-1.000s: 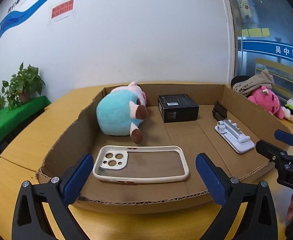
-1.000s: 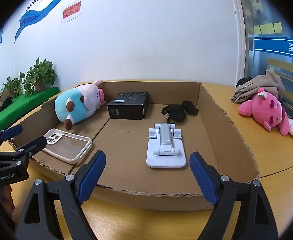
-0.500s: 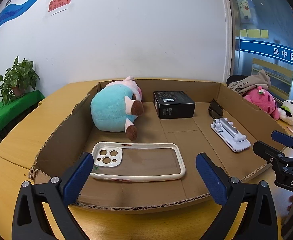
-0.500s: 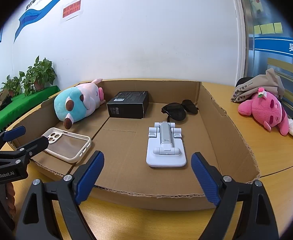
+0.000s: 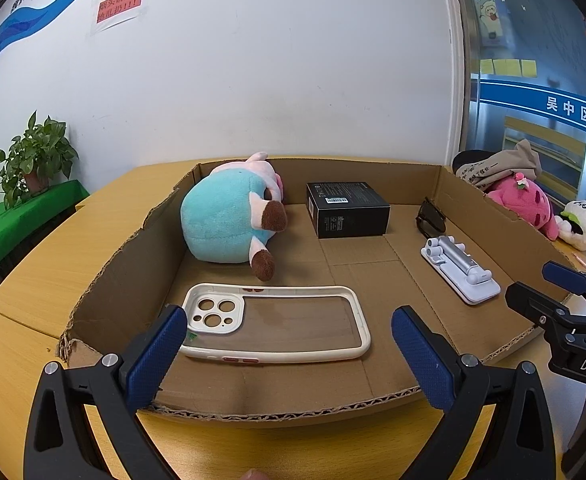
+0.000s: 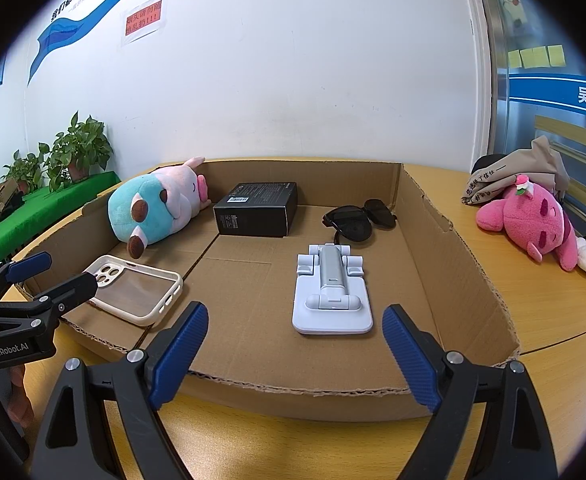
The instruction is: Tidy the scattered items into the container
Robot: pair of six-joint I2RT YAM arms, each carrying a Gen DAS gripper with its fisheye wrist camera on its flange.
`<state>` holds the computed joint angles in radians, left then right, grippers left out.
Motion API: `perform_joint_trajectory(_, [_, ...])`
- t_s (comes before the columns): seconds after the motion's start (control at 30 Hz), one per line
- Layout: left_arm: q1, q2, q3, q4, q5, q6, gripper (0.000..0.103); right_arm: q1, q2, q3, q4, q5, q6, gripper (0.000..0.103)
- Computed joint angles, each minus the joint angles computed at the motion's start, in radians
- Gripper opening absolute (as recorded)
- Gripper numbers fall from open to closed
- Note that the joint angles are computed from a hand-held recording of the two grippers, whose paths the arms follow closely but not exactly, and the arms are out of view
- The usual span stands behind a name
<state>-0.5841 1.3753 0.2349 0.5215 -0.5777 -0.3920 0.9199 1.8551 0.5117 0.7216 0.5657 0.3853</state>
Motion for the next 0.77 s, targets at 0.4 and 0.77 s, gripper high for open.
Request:
perform_joint_trajectory(0.4, [0.001, 0.001, 0.001, 0.000, 0.001, 0.000, 0.103, 0.000, -0.001, 0.000, -0.001, 0.000, 0.000, 0.089])
perform_joint_trajectory(0.77, [-0.016, 0.006, 0.007, -0.010, -0.028, -0.009, 0.103, 0.000, -0.002, -0.001, -0.001, 0.000, 0.000, 0.089])
